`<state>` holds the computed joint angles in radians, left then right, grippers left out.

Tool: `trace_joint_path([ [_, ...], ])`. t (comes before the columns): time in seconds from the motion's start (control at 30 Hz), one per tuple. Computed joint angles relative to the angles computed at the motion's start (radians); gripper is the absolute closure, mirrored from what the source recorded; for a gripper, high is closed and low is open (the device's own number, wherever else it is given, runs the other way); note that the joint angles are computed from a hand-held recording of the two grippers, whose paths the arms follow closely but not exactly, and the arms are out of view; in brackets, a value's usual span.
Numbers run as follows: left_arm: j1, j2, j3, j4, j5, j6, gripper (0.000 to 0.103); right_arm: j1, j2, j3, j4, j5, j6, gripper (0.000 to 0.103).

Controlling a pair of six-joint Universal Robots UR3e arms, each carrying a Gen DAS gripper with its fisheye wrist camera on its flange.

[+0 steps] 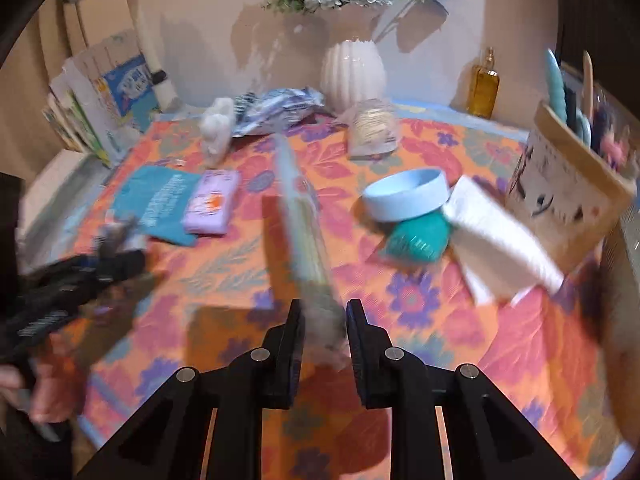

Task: Organize soft objects
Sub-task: 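Grasp the plaid bow with the left tool while the right tool grasps the green swab bag, then lift and carry the bow and green bag toward the amber glass tray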

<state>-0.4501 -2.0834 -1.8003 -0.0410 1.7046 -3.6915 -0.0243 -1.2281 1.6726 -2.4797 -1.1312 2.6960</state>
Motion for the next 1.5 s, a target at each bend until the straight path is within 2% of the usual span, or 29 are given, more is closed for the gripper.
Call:
trace_joint_path([
  [0.17, -0.019, -0.021, 0.001, 0.019, 0.014, -0.001, 0.085, -0.069, -0.057, 0.002, 0.239, 0.15, -0.063, 0.082],
  [0.23, -0.014, -0.021, -0.015, 0.052, 0.005, 0.0, 0.085, -0.061, -0.091, 0.056, 0.185, 0.106, -0.052, 0.079],
  [0.27, -0.009, -0.023, -0.02, 0.063, -0.002, -0.002, 0.085, -0.052, -0.104, 0.074, 0.163, 0.072, -0.055, 0.075],
  [0.33, 0.001, -0.025, -0.031, 0.075, -0.018, -0.004, 0.085, -0.049, -0.122, 0.105, 0.124, 0.036, -0.049, 0.055],
  [0.37, 0.004, -0.025, -0.034, 0.08, -0.024, -0.004, 0.085, -0.045, -0.127, 0.119, 0.093, 0.005, -0.038, 0.036],
  [0.4, 0.005, -0.025, -0.039, 0.09, -0.028, -0.002, 0.085, -0.042, -0.133, 0.138, 0.052, -0.031, -0.022, 0.027],
  [0.43, 0.006, -0.025, -0.044, 0.103, -0.032, 0.003, 0.085, -0.05, -0.144, 0.161, 0.024, -0.051, -0.017, 0.026],
  [0.53, 0.003, -0.033, -0.035, 0.098, -0.033, 0.009, 0.085, -0.101, -0.139, 0.15, 0.062, -0.023, -0.035, 0.025],
  [0.6, -0.002, -0.039, -0.02, 0.081, -0.029, 0.015, 0.085, -0.11, -0.112, 0.122, 0.049, -0.046, -0.008, 0.019],
  [0.8, -0.014, -0.051, 0.007, 0.05, -0.015, 0.036, 0.085, -0.087, 0.025, -0.052, 0.118, 0.002, 0.036, 0.019],
  [0.93, -0.013, -0.056, 0.016, 0.039, -0.02, 0.05, 0.085, 0.002, 0.112, -0.152, 0.101, -0.054, 0.077, 0.019],
  [1.1, -0.009, -0.059, 0.016, 0.042, -0.03, 0.057, 0.085, 0.114, 0.183, -0.223, 0.08, -0.186, 0.076, 0.018],
  [1.33, -0.008, -0.059, 0.014, 0.045, -0.034, 0.057, 0.085, 0.138, 0.205, -0.214, 0.054, -0.21, 0.084, 0.018],
  [1.43, -0.01, -0.063, 0.019, 0.04, -0.033, 0.056, 0.085, 0.155, 0.189, -0.179, 0.02, -0.229, 0.076, 0.026],
  [1.5, -0.008, -0.062, 0.018, 0.041, -0.034, 0.058, 0.085, 0.157, 0.169, -0.146, -0.002, -0.218, 0.076, 0.037],
])
